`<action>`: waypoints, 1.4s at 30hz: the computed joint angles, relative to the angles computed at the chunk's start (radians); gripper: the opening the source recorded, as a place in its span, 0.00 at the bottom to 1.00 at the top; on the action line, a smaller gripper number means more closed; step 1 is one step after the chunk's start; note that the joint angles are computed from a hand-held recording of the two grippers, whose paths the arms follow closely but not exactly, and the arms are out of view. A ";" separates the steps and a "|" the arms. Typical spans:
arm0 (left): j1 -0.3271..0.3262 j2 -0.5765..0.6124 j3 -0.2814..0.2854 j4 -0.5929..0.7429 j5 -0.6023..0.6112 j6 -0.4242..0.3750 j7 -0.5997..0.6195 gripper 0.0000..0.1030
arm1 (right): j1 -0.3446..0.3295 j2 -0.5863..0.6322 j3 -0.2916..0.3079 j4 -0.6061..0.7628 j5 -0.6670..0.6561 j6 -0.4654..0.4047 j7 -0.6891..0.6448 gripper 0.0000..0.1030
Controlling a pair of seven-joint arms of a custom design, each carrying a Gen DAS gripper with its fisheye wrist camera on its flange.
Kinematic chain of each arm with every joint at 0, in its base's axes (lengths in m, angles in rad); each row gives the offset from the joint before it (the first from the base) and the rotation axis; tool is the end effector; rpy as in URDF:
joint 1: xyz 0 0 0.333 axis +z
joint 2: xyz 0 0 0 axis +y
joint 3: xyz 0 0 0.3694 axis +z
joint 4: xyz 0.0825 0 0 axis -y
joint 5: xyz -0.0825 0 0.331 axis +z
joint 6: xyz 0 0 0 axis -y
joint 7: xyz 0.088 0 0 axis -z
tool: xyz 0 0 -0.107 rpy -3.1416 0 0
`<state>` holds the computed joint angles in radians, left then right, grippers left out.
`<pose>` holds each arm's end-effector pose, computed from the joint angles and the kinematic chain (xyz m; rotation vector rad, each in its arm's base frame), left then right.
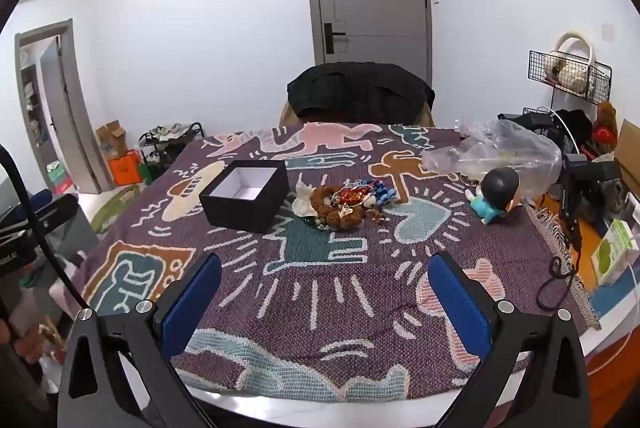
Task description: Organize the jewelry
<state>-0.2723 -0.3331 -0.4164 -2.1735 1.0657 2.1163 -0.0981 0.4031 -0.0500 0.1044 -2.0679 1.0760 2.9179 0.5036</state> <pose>0.3348 -0.2642 0.6357 -1.8043 1.0813 -0.6944 0.4826 0.2074 0.6105 -1.9080 0.9802 -0.4280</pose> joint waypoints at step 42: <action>0.013 -0.024 -0.004 -0.011 -0.003 0.014 -0.001 1.00 | -0.003 0.000 -0.002 0.006 0.006 0.002 0.002 1.00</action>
